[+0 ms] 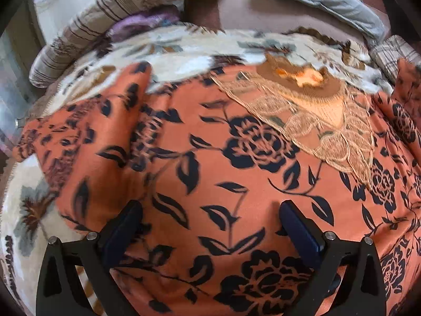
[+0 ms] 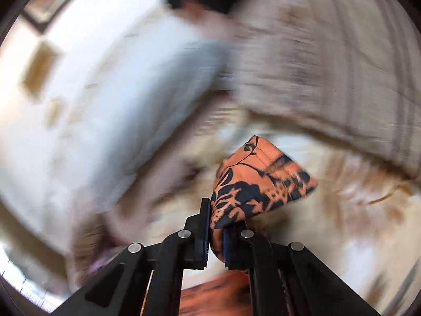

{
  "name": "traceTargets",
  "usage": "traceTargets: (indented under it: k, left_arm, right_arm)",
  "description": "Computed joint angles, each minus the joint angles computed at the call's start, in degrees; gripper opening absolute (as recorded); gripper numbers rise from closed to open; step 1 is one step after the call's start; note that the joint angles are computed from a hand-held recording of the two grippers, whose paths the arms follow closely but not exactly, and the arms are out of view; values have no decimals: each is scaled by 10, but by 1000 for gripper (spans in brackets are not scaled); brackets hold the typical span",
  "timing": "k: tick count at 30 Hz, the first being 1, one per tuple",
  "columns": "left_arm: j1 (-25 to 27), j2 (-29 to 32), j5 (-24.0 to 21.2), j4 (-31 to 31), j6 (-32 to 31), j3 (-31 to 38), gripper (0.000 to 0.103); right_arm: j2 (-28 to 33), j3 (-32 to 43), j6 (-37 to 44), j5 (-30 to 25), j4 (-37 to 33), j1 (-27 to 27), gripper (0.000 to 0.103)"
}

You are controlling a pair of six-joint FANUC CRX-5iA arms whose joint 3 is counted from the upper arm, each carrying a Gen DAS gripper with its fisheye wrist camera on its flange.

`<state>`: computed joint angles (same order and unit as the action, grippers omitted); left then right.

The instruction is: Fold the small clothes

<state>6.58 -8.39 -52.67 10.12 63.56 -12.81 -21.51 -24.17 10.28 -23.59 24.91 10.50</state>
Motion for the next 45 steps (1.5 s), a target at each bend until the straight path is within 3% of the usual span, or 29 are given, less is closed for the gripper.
traceTargets:
  k: [4,9,11,14,18,20,22,24,25,27,30,31,33,36,40,43,44,45]
  left_arm:
    - [26,-25,34,29,-6,-15,103]
    - [70,-30,35,78,-7,-19,103]
    - [81,-29,31,87,-2,-17,103]
    - [95,-31,33,96,1,-20,103]
    - [103,-41,55,116,-15,-38,103]
    - [105,-40,54,138,-31,-42,103]
    - [102,-37,48,166,-50,-47,103]
    - [96,-41,45,202,-88,-60,103]
    - [93,-44,45,215,-108,-67,103]
    - [85,-50,34,240,-146,-76,103]
    - [52,-74,63,210,-133,-86,103]
    - [34,-78,67,183,-113,-79,103]
    - [9,-72,57,147,-79,-60,103]
    - [-45,-50,41,68,16,-15,103]
    - [-113,-15,16,-42,137,43,103]
    - [-145,8,1,-104,202,74,103]
    - [-152,14,-1,-120,216,81,100]
    - [-160,21,-7,-138,233,90,88]
  right_arm:
    - [2,27,32,22,-13,114,8]
    - [59,85,116,-24,-107,236,11]
    - [101,130,182,-58,-197,253,12]
    - [179,233,322,-181,-363,248,15]
    - [222,289,369,-285,-450,235,15]
    - [199,271,386,-292,-478,235,20]
    - [181,261,384,-289,-487,236,32]
    - [144,235,373,-275,-500,233,86]
    - [121,217,354,-255,-493,233,90]
    - [67,152,249,-188,-408,261,90]
    - [20,75,60,-141,-256,273,88]
    - [12,54,8,-126,-237,261,84]
    - [0,35,-31,-114,-251,235,65]
    - [14,42,-55,-136,-259,216,51]
    - [27,63,-42,-170,-255,202,51]
    - [25,70,-11,-168,-308,177,51]
    - [22,72,6,-173,-330,165,51]
    - [23,77,16,-178,-342,159,51]
